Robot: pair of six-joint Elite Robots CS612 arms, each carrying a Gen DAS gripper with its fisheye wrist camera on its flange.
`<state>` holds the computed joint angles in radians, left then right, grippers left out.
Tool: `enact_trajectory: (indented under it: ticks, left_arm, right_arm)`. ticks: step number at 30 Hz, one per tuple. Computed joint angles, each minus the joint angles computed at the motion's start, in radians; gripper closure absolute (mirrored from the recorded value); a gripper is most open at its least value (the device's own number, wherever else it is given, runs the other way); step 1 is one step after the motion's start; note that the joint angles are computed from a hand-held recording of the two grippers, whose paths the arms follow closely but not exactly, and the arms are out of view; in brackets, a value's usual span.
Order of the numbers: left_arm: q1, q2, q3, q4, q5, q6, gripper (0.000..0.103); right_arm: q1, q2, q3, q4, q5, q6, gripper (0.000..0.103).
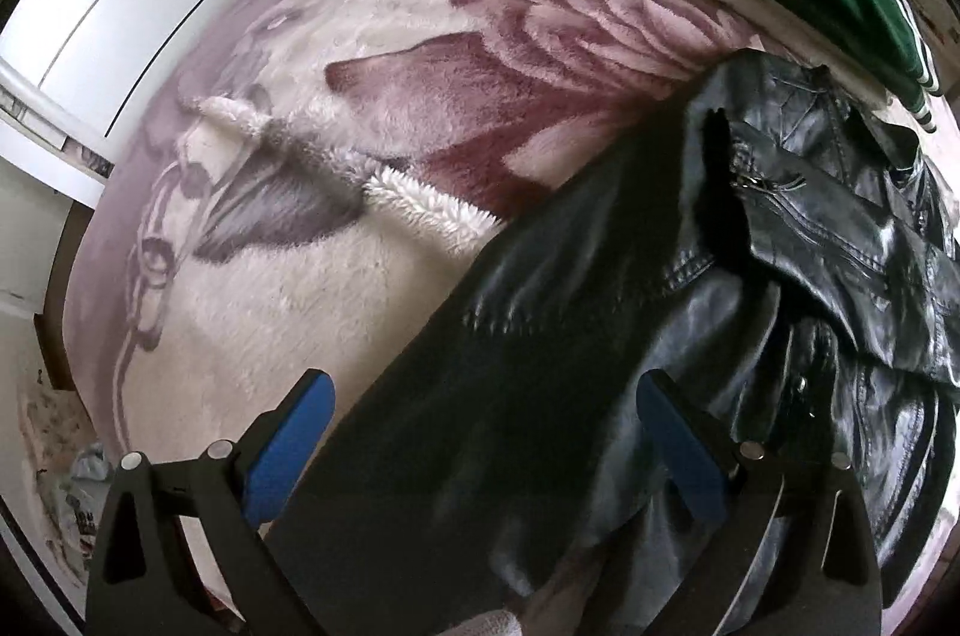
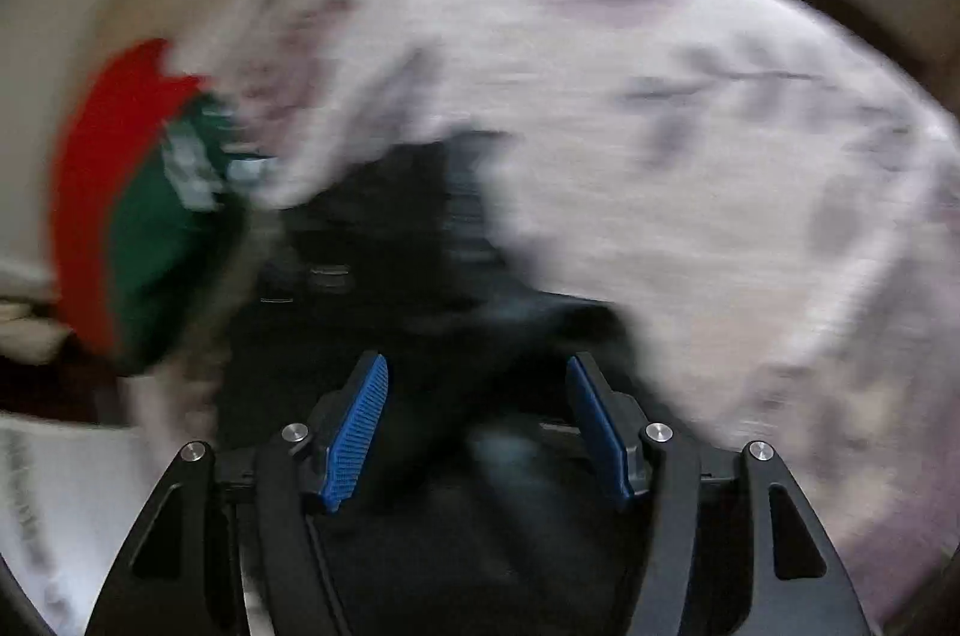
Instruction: Fold large clothes
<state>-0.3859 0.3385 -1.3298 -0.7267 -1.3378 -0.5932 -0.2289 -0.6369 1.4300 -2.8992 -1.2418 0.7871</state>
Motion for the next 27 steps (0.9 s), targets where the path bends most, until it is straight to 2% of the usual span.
enact_trajectory:
  ticks: [1, 2, 3, 4, 5, 6, 7, 8, 9, 10, 11, 13, 14, 17, 18, 21, 22, 23, 24, 26, 27]
  left_arm:
    - [0.001, 0.004, -0.003, 0.000, 0.003, -0.001, 0.000]
    - [0.001, 0.005, -0.004, 0.005, 0.004, -0.001, 0.000]
    - [0.004, 0.009, -0.009, 0.017, 0.005, -0.003, 0.000]
    - [0.006, 0.009, -0.010, 0.024, 0.003, -0.006, 0.000]
    - [0.009, 0.011, -0.017, 0.037, 0.001, -0.013, 0.000]
    - [0.014, 0.012, -0.028, 0.057, -0.004, -0.025, 0.000]
    - [0.021, 0.014, -0.046, 0.075, -0.016, -0.039, 0.000]
    - [0.025, 0.016, -0.062, 0.088, -0.025, -0.052, 0.000]
    - [0.032, 0.018, -0.086, 0.115, -0.035, -0.074, 0.000]
    - [0.041, 0.020, -0.114, 0.144, -0.050, -0.097, 0.000]
    - [0.047, 0.022, -0.134, 0.163, -0.064, -0.112, 0.000]
    - [0.065, 0.029, -0.197, 0.226, -0.102, -0.164, 0.000]
    - [0.078, 0.040, -0.242, 0.260, -0.135, -0.195, 0.000]
    - [0.104, 0.071, -0.329, 0.354, -0.207, -0.247, 0.000]
    - [0.115, 0.092, -0.367, 0.382, -0.241, -0.271, 0.000]
    - [0.146, 0.181, -0.461, 0.391, -0.403, -0.328, 0.001]
    - [0.155, 0.214, -0.486, 0.366, -0.465, -0.347, 0.002]
    - [0.157, 0.235, -0.501, 0.345, -0.491, -0.367, 0.006]
    - [0.151, 0.250, -0.515, 0.316, -0.475, -0.397, 0.011]
    - [0.128, 0.240, -0.520, 0.274, -0.366, -0.420, 0.030]
    - [0.121, 0.230, -0.518, 0.272, -0.323, -0.422, 0.064]
  right_arm:
    - [0.000, 0.034, -0.040, 0.015, 0.048, -0.003, 0.052]
    - [0.003, 0.062, -0.079, 0.071, 0.053, -0.044, 0.063]
    - [0.001, 0.078, -0.111, 0.168, 0.017, -0.109, 0.069]
    - [0.004, 0.087, -0.127, 0.222, -0.053, -0.132, 0.076]
    - [0.000, 0.103, -0.146, 0.287, -0.083, -0.135, 0.095]
    - [-0.007, 0.110, -0.152, 0.329, -0.084, -0.120, 0.103]
    - [-0.018, 0.107, -0.141, 0.328, -0.048, -0.090, 0.103]
    - [-0.020, 0.093, -0.124, 0.320, -0.034, -0.085, 0.100]
    - [-0.019, 0.070, -0.101, 0.319, -0.032, -0.118, 0.095]
    - [-0.016, 0.043, -0.076, 0.324, -0.038, -0.158, 0.081]
    - [-0.013, 0.016, -0.049, 0.329, -0.046, -0.198, 0.060]
    - [0.002, -0.038, 0.005, 0.348, -0.067, -0.265, 0.039]
    - [0.010, -0.064, 0.039, 0.351, -0.068, -0.295, 0.035]
    - [0.029, -0.102, 0.075, 0.435, -0.052, -0.336, 0.034]
    - [0.036, -0.086, 0.044, 0.452, -0.031, -0.334, 0.034]
    - [0.060, -0.097, 0.070, 0.502, 0.006, -0.325, 0.034]
    - [0.069, -0.085, 0.049, 0.524, 0.013, -0.321, 0.034]
    - [0.080, -0.061, 0.016, 0.551, 0.017, -0.316, 0.034]
    - [0.083, -0.059, 0.015, 0.571, 0.019, -0.315, 0.034]
    - [0.109, -0.033, -0.029, 0.602, -0.014, -0.309, 0.033]
    - [0.120, -0.017, -0.062, 0.619, -0.051, -0.320, 0.032]
